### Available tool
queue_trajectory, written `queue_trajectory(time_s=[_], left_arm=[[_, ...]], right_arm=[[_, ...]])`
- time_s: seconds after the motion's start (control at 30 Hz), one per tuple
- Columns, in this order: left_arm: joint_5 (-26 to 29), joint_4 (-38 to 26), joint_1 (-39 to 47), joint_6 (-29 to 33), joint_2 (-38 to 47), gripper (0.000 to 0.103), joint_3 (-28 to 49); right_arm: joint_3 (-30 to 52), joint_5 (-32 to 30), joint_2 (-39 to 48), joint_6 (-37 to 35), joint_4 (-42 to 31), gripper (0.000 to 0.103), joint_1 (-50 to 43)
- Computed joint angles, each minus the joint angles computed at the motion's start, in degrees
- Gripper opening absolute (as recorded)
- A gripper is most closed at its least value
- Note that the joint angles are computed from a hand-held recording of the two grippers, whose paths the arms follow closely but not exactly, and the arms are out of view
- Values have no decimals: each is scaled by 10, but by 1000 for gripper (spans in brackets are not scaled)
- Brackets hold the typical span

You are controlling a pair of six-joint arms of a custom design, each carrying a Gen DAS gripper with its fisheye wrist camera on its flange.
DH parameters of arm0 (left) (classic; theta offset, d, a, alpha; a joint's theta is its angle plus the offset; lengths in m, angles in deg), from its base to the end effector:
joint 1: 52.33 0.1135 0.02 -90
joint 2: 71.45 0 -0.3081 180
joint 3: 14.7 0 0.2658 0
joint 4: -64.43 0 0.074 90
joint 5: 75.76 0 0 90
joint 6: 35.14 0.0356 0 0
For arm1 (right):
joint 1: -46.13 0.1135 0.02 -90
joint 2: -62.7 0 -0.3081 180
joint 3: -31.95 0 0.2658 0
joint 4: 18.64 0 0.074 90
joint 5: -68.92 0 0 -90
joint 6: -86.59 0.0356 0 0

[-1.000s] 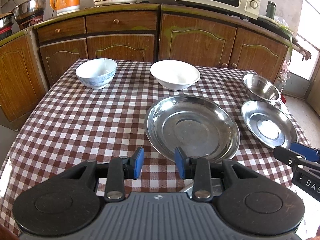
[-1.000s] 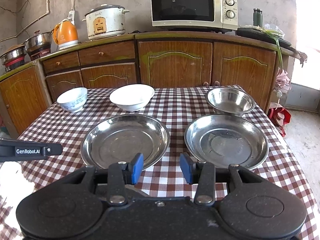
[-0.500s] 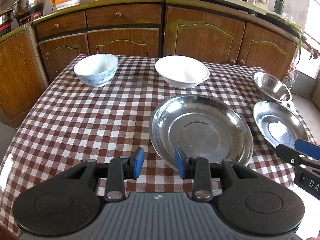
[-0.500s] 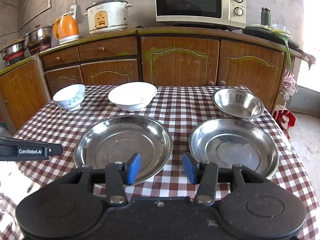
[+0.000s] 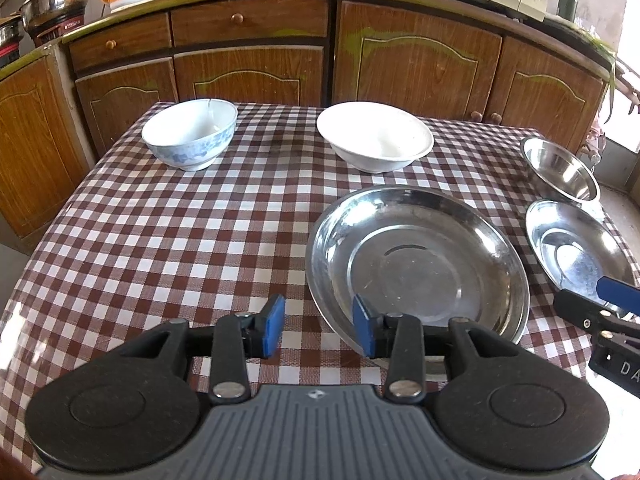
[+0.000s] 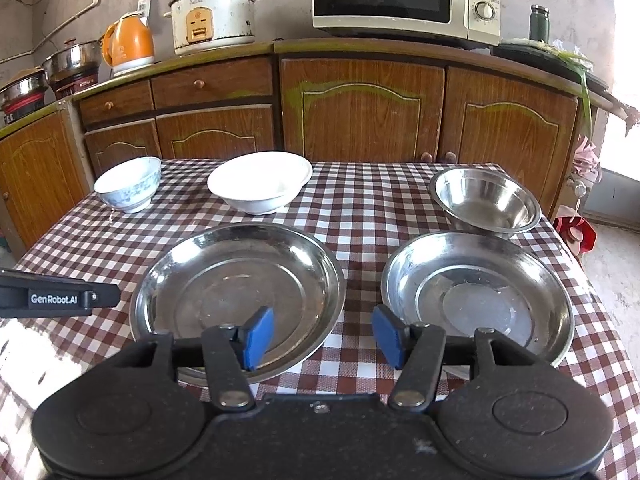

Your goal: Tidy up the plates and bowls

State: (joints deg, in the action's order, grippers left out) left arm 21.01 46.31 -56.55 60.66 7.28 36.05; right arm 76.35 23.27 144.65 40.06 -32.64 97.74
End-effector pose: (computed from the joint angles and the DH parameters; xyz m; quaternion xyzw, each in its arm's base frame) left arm 0.2693 -0.0241 0.2122 0.1028 0.9204 -0.0496 0.3739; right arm 0.1744 0.1801 0.1787 0.0619 0.8810 -0.0156 0.4688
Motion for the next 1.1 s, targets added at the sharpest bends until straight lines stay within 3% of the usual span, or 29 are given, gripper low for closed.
queue_trajectory(time_s=[0.13,0.3,1.1], left_arm=[[0,4,1,2,12,42,3],[-1,16,2,2,28,51,9],[-7,60,-8,7,150,54,64]], right_arm=[[0,-13,9,-6,11,71,-12],[-1,-36,23,-16,33,73,-31],[17,-153,124,-51,117,73,-137]])
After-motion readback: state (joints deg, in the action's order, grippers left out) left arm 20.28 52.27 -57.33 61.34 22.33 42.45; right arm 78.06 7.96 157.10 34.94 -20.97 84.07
